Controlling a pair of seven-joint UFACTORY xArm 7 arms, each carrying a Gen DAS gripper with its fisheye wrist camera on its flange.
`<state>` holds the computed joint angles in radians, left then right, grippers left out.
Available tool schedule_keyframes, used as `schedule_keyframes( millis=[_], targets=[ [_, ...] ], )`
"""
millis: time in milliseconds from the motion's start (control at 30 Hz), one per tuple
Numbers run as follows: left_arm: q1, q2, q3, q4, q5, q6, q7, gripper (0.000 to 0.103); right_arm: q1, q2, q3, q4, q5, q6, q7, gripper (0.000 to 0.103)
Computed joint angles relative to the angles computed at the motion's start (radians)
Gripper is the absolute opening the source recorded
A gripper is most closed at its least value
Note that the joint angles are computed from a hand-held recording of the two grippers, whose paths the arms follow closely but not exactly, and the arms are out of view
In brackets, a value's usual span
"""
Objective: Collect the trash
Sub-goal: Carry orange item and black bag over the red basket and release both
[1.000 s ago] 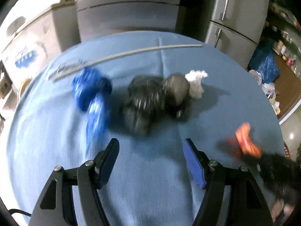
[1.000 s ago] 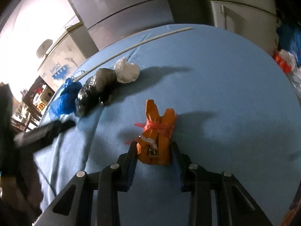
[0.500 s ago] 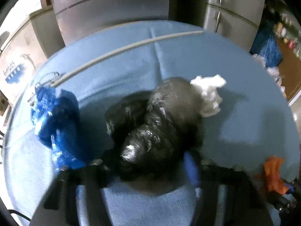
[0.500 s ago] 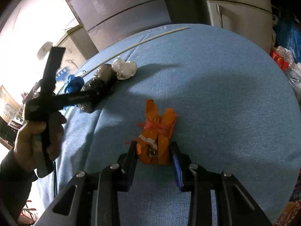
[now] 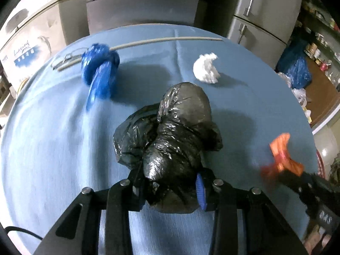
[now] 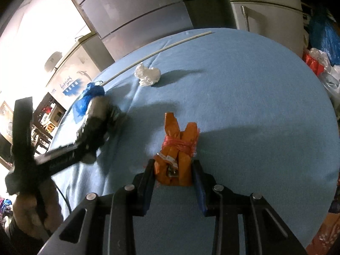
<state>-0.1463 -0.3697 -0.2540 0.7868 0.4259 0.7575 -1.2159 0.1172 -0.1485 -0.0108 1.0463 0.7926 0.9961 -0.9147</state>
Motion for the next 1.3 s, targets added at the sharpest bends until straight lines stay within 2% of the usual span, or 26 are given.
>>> schedule_keyframes(
  millis=[300,767,1300],
  targets=[
    [-0.057,0.015,-0.049,0.031,-0.011,0.078,-0.05,0.039,-0.021,-0.1,-0.042,-0.089,-0.01,0.027,-0.003,0.036],
    [-0.121,0.056,-0.05,0.089,0.011,0.113,-0.046,0.039,-0.021,-0.159,-0.078,-0.137,-0.037,0.002,-0.011,0.036],
    [-0.154,0.064,-0.061,0.105,0.023,0.131,-0.046,0.039,-0.052,-0.191,-0.12,-0.157,-0.052,-0.005,-0.028,0.036]
  ],
)
